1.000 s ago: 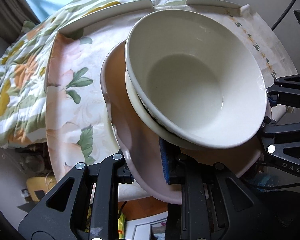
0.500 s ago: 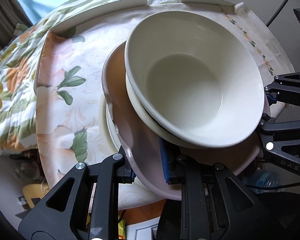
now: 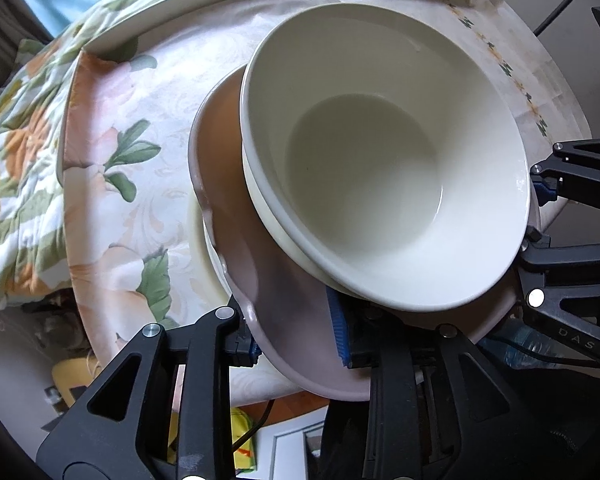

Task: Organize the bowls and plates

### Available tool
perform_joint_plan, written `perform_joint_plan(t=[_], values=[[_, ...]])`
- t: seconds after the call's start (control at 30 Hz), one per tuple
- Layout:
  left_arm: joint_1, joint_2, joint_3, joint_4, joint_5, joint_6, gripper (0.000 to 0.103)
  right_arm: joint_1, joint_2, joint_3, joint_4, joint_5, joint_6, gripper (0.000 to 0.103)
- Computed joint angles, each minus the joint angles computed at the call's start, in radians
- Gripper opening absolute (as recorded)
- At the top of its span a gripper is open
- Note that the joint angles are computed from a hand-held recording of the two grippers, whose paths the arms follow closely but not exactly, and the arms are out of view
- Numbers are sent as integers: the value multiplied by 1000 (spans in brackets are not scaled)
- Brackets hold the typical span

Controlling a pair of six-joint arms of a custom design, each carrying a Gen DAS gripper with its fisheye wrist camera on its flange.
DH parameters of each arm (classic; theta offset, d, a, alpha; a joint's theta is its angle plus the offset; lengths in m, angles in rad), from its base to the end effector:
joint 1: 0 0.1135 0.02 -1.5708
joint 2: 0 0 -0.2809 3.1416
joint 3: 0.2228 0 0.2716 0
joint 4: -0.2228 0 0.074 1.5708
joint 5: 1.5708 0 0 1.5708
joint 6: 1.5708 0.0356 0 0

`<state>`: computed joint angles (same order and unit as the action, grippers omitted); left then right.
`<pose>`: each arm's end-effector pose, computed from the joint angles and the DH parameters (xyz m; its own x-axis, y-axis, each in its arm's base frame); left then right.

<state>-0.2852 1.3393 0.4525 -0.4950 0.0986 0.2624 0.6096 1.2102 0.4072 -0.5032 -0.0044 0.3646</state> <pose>0.1813 -0.0568 0.1120 -0.8330 0.5133 -0.2065 0.5320 0.8455 -0.0446 0.1448 0.1013 0.1217 -0.9438 -0.2242 -0.2428 -0.2536 0.9624 0.0972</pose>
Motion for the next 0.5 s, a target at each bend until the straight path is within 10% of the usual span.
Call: perform_joint_plan(t=[0.17, 0.5], values=[[4, 38, 38, -57, 46, 31, 41, -16, -40, 24, -60, -48, -20, 62], [5, 28, 70, -127, 93, 70, 70, -75, -137, 31, -165, -52, -47, 62]])
